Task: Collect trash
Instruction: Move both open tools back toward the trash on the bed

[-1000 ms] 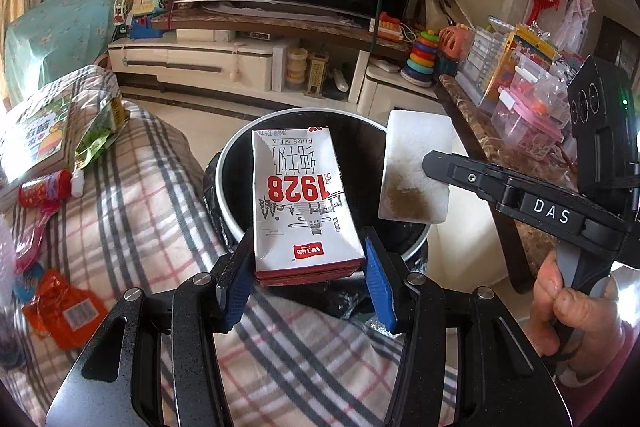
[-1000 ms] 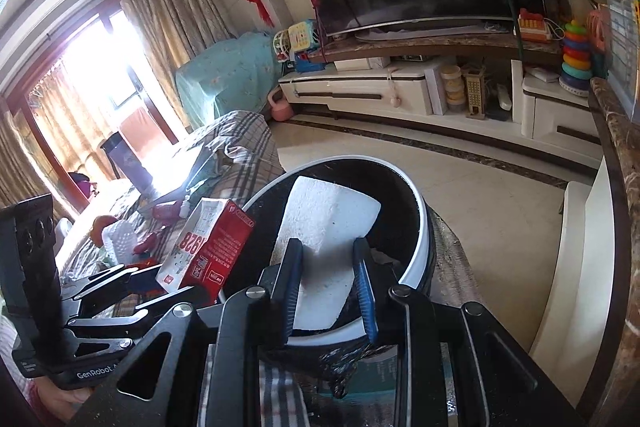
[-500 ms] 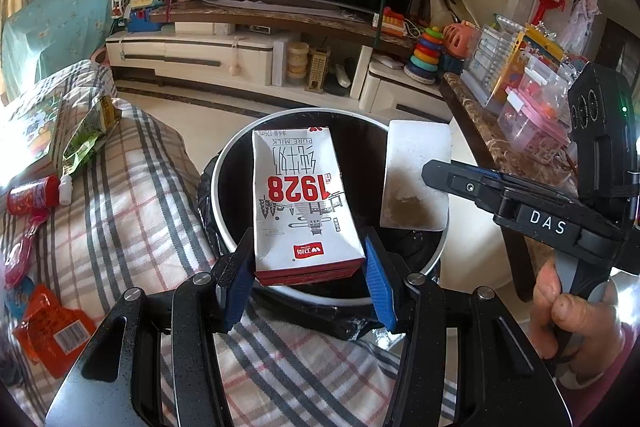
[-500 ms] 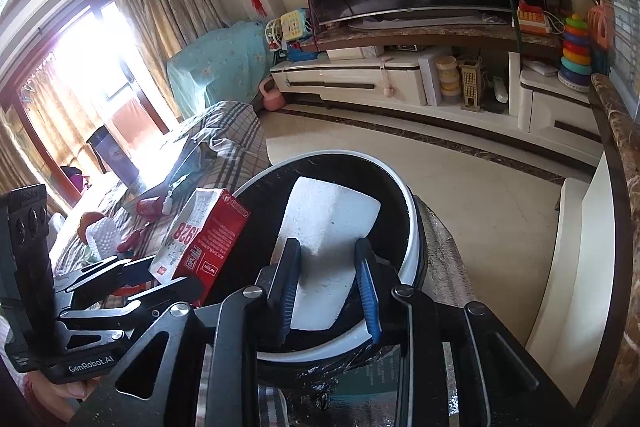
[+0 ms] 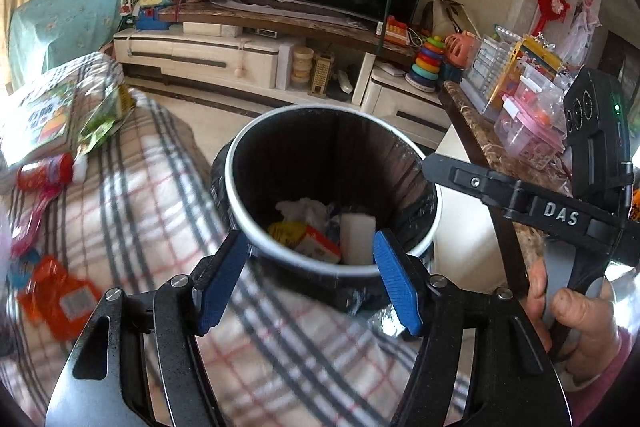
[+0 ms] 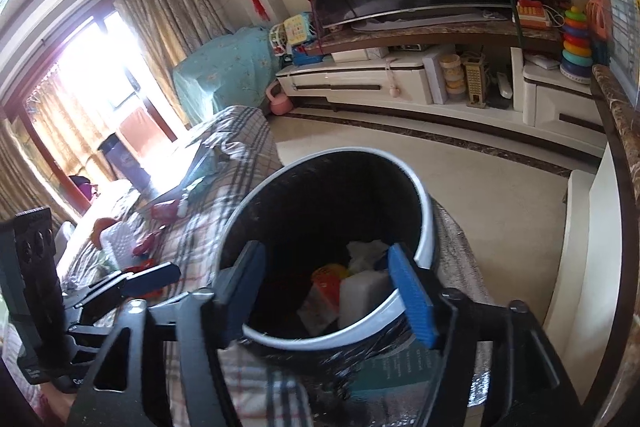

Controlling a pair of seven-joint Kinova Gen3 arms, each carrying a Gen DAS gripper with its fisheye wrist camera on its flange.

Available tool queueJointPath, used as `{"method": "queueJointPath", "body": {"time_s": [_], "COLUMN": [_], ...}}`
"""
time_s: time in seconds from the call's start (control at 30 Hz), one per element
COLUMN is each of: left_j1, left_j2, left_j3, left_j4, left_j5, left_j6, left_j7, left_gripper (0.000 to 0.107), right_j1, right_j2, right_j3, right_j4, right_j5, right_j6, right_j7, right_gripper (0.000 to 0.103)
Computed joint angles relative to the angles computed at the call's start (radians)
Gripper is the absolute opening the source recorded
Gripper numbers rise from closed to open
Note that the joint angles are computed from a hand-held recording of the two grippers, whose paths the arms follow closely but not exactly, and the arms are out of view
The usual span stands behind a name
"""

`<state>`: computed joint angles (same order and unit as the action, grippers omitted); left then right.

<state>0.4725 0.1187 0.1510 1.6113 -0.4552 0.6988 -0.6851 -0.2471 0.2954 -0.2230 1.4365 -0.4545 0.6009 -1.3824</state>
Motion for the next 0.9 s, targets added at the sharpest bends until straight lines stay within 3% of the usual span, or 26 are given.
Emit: {"method": "queueJointPath", "body": {"time_s": [0.13,0.43,0.6,0.9], "left_j1": [0.021,-0.068,-0.139,-0.267], "left_j2": [-0.061,-0.224,-0.304,-0.448], "left_j3": [0.011,0.106,0.159,0.191], "left_j4": [0.081,0.252,0.325,0.429], "left_j5": [-0.069,-0.125,-0.117,-0.033], "left_j6": [0.006,0.018,0.04,0.057], "left_j7": [0.101,0.289,0.333,0.324], "left_gripper": [0.069,0.069,0.069,0.069], "right_j1": [0.012,-0.079,-0.103,-0.205], "right_j2": [-0.039,-0.104,-0.105,-0.065], "right_j3": [-0.035,-0.047,-0.08,-0.077], "right_j4": [0.073,0.179,0.199,0.163], "right_j5": [-0.059,-0.041,-0.077,0.011], "right_j6": [-0.05,-0.133,-0.157,-0.138], "right_j7": [0.052,0.071,0.129,0.07], "right_gripper": [0.087,0.091,0.092,0.092]}}
